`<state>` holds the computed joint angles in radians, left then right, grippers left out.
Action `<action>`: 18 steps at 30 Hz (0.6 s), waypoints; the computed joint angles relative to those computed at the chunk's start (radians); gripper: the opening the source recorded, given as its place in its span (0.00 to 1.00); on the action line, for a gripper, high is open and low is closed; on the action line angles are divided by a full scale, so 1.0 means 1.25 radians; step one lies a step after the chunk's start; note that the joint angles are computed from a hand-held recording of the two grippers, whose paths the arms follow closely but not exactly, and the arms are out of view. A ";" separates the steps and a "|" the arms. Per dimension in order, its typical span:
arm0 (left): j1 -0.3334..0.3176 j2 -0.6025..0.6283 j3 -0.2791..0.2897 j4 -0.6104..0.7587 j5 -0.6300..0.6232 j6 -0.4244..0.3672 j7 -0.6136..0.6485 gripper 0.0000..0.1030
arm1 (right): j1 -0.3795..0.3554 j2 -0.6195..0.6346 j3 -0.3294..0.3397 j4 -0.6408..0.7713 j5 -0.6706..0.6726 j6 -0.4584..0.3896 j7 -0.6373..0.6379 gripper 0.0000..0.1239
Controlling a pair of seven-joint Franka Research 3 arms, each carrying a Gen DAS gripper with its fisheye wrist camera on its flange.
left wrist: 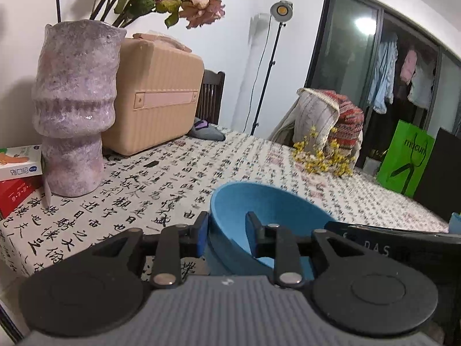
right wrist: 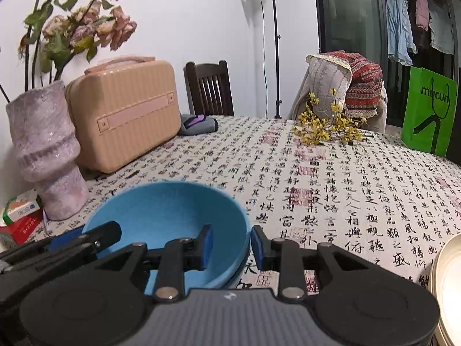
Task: Organize plates and bowls
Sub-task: 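Lower both held blue bowls onto the tablecloth and open both grippers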
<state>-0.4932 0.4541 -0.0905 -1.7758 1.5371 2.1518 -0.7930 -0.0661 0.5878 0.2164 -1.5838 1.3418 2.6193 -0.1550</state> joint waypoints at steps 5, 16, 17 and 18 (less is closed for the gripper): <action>-0.010 -0.016 -0.001 -0.021 0.041 -0.022 -0.045 0.48 | -0.037 -0.013 0.011 -0.012 0.068 -0.055 -0.066 0.48; -0.041 -0.038 -0.026 -0.063 0.090 -0.142 -0.118 1.00 | -0.082 -0.008 -0.033 -0.003 0.197 -0.193 -0.162 0.83; -0.042 -0.038 -0.029 -0.064 0.090 -0.147 -0.122 1.00 | -0.081 -0.005 -0.037 0.000 0.192 -0.193 -0.158 0.83; -0.042 -0.039 -0.031 -0.064 0.089 -0.152 -0.124 1.00 | -0.080 -0.003 -0.040 0.003 0.189 -0.189 -0.156 0.83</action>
